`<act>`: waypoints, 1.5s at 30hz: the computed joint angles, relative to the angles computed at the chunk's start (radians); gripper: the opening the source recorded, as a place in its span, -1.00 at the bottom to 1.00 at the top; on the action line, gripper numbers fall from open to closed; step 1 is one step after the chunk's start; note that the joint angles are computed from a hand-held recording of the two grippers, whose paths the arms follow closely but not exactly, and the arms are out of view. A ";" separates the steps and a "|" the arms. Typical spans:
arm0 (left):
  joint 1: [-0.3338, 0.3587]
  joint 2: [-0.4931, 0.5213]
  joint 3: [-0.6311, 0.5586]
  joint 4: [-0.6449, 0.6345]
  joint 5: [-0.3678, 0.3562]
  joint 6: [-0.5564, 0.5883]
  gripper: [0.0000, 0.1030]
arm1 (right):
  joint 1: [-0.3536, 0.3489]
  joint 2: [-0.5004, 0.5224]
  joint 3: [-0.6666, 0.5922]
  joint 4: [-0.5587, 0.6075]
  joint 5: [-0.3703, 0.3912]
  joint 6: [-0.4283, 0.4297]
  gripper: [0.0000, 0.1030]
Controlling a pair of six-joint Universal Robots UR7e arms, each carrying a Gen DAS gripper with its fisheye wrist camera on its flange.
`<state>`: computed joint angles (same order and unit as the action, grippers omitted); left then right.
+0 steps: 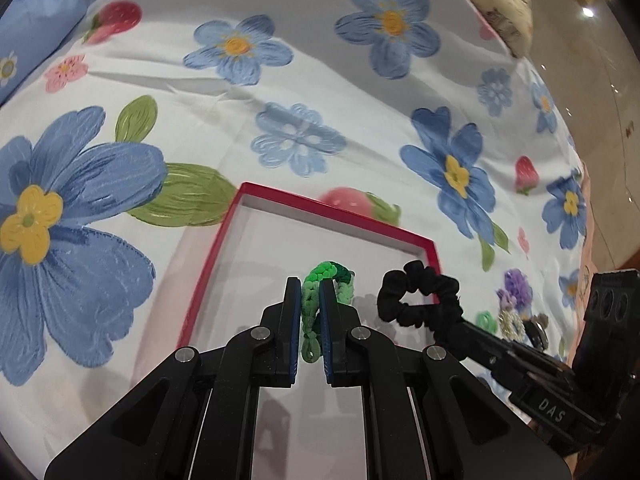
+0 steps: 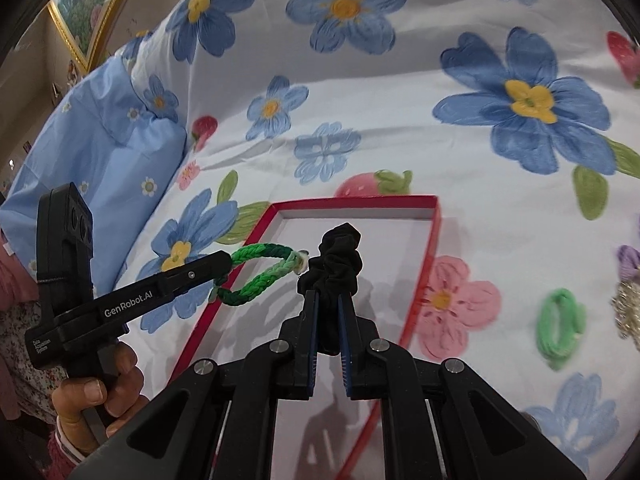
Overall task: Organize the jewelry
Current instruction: 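Carry both items into the red box and open both tools, then grasp the green hair tie with the left tool while the right tool grasps the purple bow hair tie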
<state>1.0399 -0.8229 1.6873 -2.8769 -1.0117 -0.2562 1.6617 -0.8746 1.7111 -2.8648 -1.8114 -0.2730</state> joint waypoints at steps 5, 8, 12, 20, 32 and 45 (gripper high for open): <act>0.030 0.033 -0.046 0.047 0.007 -0.026 -0.85 | 0.003 0.059 -0.067 0.057 -0.036 -0.002 -0.82; 0.039 0.045 -0.061 0.079 0.014 -0.037 -0.85 | 0.000 0.084 -0.099 0.097 -0.056 0.005 -0.81; 0.043 0.057 -0.077 0.135 0.034 -0.048 -0.84 | -0.003 0.105 -0.123 0.134 -0.074 0.004 -0.73; 0.031 0.053 -0.071 0.185 0.075 -0.070 -0.44 | -0.004 0.106 -0.123 0.148 -0.074 0.014 -0.19; -0.054 -0.021 0.041 0.102 0.121 -0.046 -0.15 | -0.007 -0.033 0.027 0.024 -0.032 0.015 -0.17; -0.151 -0.017 0.077 0.085 0.054 -0.036 -0.08 | -0.075 -0.245 0.209 -0.079 -0.046 0.047 -0.15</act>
<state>0.8893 -0.8402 1.7648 -2.7920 -0.9574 -0.2921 1.5871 -1.1200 1.9204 -2.9443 -1.8573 -0.2260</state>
